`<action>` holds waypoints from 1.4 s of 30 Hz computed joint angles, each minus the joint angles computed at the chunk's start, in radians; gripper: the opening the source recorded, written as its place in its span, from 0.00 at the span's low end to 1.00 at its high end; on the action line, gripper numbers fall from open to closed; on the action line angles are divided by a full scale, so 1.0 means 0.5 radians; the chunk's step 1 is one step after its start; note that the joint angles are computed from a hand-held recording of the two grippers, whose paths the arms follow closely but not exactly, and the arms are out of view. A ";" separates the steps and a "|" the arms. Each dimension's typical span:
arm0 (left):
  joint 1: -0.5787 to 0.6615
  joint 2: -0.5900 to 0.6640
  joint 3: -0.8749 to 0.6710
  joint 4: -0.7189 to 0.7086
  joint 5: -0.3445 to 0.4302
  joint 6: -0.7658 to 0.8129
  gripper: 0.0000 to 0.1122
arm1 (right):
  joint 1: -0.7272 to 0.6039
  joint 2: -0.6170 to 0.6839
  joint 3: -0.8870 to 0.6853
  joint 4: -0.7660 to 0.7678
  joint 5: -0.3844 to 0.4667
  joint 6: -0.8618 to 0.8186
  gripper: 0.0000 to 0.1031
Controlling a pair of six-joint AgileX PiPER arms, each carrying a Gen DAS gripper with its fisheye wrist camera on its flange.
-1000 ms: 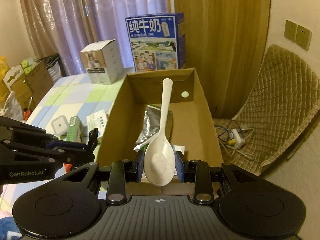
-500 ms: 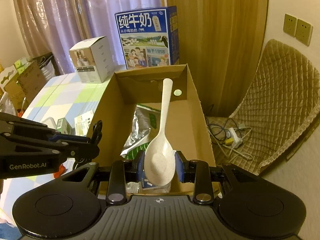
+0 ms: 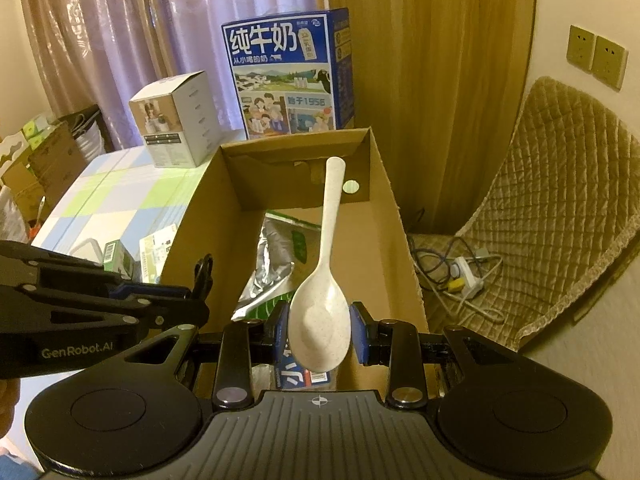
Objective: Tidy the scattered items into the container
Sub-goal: 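Lower the spoon and cable into the cardboard box, open both grippers, then withdraw both grippers up out of the cardboard box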
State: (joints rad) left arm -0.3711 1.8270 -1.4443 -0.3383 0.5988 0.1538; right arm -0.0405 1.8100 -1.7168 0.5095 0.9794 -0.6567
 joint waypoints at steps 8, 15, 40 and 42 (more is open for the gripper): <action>0.019 -0.041 0.074 0.084 -0.042 -0.082 0.22 | -0.010 0.024 -0.004 0.004 -0.004 0.003 0.29; 0.026 -0.146 0.196 0.136 -0.114 -0.100 0.22 | -0.008 0.029 0.013 -0.010 -0.031 0.007 0.29; 0.132 -0.489 0.607 0.116 -0.189 -0.051 0.24 | -0.175 -0.338 0.529 0.293 -0.184 -0.175 0.61; 0.161 -0.556 0.670 0.115 -0.192 -0.048 0.26 | -0.162 -0.408 0.597 0.311 -0.190 -0.182 0.65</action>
State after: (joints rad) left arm -0.2908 1.5492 -1.1093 -0.2808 0.5030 0.1299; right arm -0.1216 1.6060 -1.4183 0.6650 0.8843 -0.7477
